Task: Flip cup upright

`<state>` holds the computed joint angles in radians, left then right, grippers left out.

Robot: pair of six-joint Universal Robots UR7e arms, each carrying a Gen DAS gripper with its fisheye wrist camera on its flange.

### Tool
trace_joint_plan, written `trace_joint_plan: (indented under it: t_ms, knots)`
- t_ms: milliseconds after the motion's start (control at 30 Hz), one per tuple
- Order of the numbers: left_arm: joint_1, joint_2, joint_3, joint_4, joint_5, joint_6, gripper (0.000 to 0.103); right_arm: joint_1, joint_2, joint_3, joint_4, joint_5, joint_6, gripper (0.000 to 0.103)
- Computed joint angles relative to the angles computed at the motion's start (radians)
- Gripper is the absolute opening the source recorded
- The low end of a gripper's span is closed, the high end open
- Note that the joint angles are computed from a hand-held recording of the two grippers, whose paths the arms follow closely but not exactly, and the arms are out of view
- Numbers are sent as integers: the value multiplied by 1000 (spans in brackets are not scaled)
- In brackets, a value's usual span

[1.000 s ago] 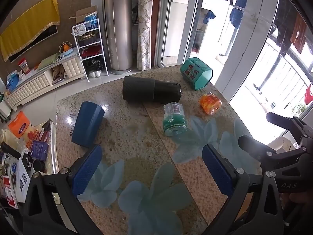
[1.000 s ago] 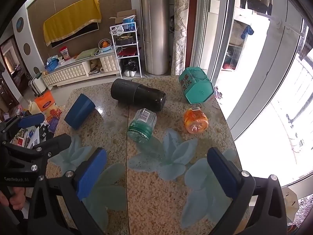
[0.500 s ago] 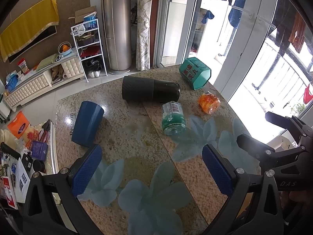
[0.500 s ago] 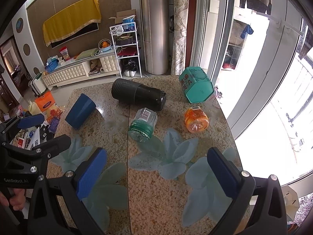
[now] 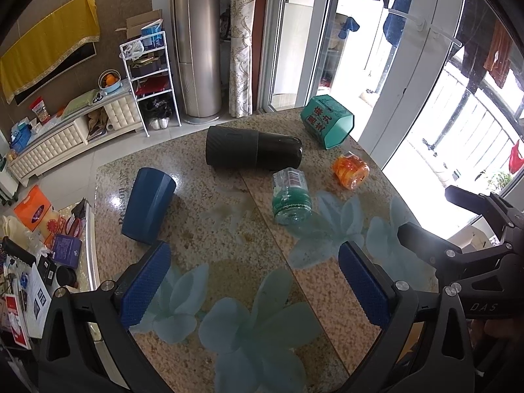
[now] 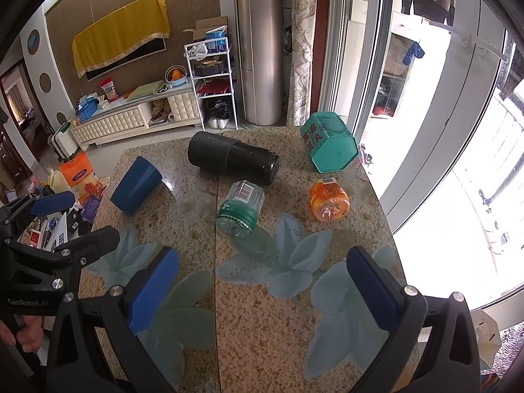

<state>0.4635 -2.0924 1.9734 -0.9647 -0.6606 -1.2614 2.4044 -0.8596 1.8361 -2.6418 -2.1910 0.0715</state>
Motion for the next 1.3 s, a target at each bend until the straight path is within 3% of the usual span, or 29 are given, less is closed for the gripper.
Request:
trace_joint_plan:
  t_ms: [800, 1067, 1300]
  knots:
    - [39, 37, -18, -38, -55, 75, 103, -10, -17, 35, 15, 23, 91, 103]
    - [133, 93, -54, -140, -65, 162, 103, -32, -30, 35, 77, 39, 84, 103]
    - [256, 187, -91, -236, -77, 237, 103, -83, -35, 14, 144, 76, 55, 103]
